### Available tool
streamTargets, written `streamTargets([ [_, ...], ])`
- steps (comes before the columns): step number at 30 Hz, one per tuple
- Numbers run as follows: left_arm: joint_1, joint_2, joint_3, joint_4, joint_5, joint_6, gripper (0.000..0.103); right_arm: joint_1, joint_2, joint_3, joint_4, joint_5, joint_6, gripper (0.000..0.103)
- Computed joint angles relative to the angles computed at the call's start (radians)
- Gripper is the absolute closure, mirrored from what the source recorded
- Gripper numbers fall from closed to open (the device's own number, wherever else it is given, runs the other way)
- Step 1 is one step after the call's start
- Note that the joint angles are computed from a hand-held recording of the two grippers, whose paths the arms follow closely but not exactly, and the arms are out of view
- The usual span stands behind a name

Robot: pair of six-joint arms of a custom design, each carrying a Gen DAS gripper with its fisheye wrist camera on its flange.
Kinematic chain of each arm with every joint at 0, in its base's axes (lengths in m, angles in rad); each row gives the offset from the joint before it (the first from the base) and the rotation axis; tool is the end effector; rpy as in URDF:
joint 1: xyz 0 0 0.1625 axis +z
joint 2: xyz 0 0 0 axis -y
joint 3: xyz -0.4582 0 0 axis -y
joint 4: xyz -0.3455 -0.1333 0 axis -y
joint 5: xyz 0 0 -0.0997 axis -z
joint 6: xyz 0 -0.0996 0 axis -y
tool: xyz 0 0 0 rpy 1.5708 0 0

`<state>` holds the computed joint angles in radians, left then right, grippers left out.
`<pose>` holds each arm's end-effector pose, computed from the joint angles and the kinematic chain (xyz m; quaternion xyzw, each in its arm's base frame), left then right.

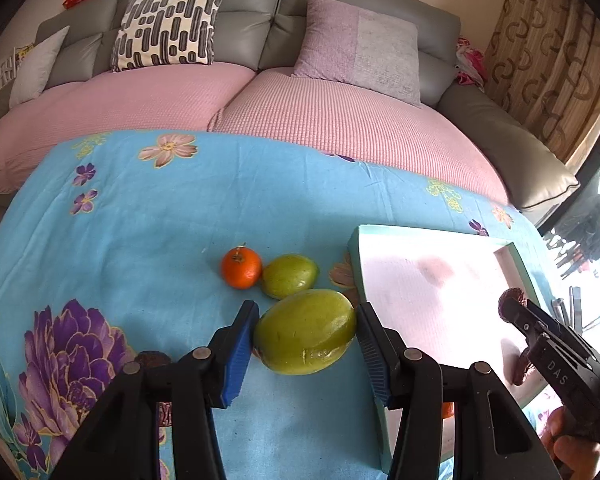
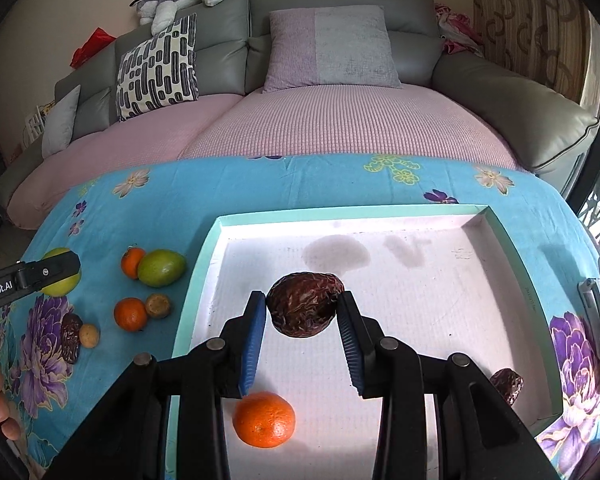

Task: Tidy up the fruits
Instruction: 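Carry the green fruit with the left tool while the right tool carries the date over the tray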

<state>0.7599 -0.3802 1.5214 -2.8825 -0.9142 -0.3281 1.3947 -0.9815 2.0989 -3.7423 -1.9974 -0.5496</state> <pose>-0.3600 -0.6098 -0.0424 0.1988 0.9224 -0.2411 0.2271 -0.0029 -0.5420 0.2747 0.0522 -0.8498 0.3946 0.3455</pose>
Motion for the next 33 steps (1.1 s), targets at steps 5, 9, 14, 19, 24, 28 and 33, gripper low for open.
streamTargets([
  [5, -0.025, 0.044, -0.045, 0.033, -0.037, 0.053, 0.050, -0.037, -0.047, 0.010, -0.008, -0.001, 0.040, 0.065],
  [9, -0.035, 0.077, -0.089, 0.086, -0.060, 0.069, 0.050, -0.058, -0.072, 0.017, -0.026, -0.002, 0.058, 0.065],
  [14, -0.043, 0.118, -0.146, 0.130, -0.063, 0.090, 0.050, -0.072, -0.090, 0.020, -0.045, -0.014, 0.062, 0.065],
  [19, -0.049, 0.161, -0.211, 0.169, -0.059, 0.118, 0.050, -0.078, -0.087, 0.010, -0.048, -0.051, 0.061, 0.065],
  [24, -0.046, 0.198, -0.259, 0.206, -0.054, 0.128, 0.050, -0.097, -0.095, 0.002, -0.012, -0.050, 0.081, 0.065],
  [28, -0.043, 0.211, -0.270, 0.216, -0.047, 0.139, 0.050, -0.112, -0.102, 0.000, 0.010, -0.038, 0.095, 0.065],
  [33, -0.040, 0.226, -0.284, 0.237, -0.046, 0.140, 0.050, -0.124, -0.095, -0.012, 0.033, -0.057, 0.099, 0.065],
])
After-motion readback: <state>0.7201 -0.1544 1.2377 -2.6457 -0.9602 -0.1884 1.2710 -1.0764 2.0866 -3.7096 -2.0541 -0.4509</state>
